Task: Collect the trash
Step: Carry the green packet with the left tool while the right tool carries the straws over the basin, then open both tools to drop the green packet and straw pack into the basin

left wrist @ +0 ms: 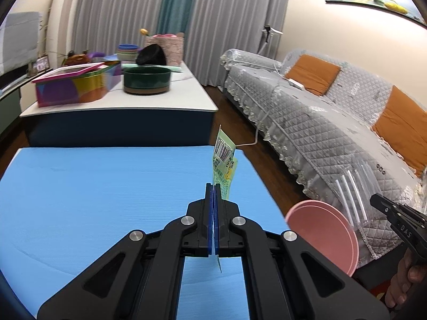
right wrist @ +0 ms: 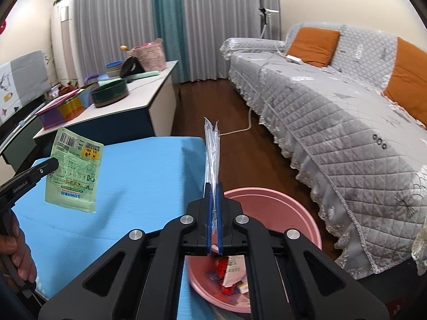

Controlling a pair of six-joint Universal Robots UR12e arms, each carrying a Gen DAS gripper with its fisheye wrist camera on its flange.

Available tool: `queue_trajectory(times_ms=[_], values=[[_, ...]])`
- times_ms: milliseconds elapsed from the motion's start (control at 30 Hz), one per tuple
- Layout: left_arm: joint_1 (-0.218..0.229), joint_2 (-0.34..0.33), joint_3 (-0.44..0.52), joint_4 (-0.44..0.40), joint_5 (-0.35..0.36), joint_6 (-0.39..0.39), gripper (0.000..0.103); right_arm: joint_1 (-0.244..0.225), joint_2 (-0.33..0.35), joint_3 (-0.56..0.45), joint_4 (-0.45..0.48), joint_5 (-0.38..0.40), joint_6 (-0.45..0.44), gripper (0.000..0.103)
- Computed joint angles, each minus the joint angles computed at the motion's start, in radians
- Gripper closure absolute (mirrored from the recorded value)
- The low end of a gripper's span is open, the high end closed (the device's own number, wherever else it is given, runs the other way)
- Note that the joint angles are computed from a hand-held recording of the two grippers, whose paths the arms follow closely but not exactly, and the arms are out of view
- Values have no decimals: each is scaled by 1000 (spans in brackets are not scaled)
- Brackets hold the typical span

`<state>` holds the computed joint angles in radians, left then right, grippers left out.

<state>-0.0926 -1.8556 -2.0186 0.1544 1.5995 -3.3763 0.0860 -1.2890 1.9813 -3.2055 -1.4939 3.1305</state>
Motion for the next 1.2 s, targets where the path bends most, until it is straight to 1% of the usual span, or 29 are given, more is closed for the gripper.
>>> queue_trajectory(times_ms=[367,500,633,800,933,1200], values=[[-47,-32,36,28,-81,42,103,-38,-11,18,16,-30,24,100],[-66,-47,49,20,-136,68,103,-48,-14,23,31,-41,26,100],[-87,-62,62,11,-169,100,103,-56,-16,27,44,-53,22,100],[-107,-86,91,-20,-184,118,103,-64,-17,32,57,-62,17,100],[-122,-104,110,-39,-183,129,103,-69,-16,33,63,-65,13,100],[-138,-119,126,-58,-182,157,103,-77,-16,34,69,-64,8,100]])
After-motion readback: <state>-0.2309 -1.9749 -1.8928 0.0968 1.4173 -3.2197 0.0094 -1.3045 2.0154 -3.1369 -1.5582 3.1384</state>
